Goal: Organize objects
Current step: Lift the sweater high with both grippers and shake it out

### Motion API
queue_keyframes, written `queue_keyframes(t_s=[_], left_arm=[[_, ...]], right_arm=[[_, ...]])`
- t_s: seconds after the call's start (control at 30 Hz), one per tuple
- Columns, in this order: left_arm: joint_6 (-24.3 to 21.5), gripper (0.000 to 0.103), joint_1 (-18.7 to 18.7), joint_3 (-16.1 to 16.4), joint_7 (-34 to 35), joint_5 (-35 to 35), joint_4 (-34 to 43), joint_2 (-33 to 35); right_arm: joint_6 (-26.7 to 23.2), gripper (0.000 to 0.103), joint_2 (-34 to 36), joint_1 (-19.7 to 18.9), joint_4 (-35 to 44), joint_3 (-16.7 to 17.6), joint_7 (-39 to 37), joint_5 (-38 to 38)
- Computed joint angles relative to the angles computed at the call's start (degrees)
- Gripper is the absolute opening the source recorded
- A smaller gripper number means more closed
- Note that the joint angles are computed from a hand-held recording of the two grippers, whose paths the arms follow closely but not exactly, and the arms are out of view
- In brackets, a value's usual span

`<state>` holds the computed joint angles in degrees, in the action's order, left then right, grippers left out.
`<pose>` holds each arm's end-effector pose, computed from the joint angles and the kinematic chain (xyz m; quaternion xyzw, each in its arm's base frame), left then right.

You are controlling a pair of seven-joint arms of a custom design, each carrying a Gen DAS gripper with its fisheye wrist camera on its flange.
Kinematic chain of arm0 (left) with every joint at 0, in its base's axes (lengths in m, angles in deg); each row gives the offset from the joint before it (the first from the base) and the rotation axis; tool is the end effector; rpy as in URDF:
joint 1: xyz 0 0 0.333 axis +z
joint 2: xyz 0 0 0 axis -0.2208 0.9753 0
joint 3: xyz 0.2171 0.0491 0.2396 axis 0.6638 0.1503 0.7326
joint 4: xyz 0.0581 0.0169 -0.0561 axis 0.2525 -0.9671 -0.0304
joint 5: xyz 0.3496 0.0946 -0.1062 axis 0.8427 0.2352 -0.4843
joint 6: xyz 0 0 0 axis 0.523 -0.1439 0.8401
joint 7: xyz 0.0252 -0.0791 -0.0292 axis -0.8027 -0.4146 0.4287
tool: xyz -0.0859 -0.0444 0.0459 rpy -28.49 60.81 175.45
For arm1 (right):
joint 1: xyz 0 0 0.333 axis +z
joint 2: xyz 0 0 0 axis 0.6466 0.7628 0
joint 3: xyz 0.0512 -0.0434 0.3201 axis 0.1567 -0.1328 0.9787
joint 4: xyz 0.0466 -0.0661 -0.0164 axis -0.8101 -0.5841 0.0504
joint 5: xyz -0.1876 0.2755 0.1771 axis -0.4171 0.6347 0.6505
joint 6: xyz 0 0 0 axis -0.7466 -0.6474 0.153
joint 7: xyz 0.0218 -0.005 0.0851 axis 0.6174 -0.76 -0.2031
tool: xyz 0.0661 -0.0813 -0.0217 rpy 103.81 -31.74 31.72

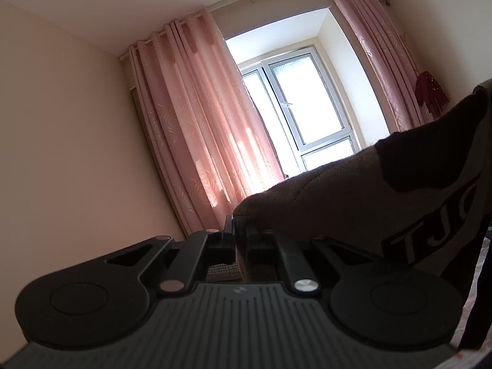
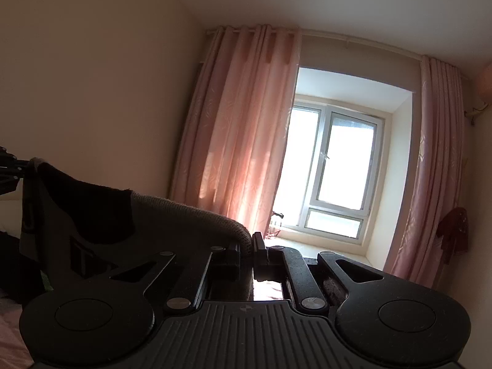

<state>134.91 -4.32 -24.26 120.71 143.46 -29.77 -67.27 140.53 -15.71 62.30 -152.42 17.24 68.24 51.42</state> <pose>0.4153 -0.1715 0.8069 -0.4991 0.5160 -0.2784 0.6381 0.5172 0.1791 0.8017 -0.6698 0.2778 -0.3823 0.5728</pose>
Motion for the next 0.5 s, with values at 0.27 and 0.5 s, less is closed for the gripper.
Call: queue_keyframes(t_s=[0.27, 0.5], left_arm=[[-7.8, 0.006, -0.3, -6.2, 5.0, 0.8, 6.9, 0.4], [-8.7, 0.006, -4.1, -3.5, 11.9, -2.1, 17.7, 16.1]], right_arm=[[-7.2, 0.003, -6.0, 0.1, -2.1, -4.1, -5.9, 4.7], [-12.3, 0.003, 3.6, -4.5, 5.6, -2.9, 8.7, -12.3]])
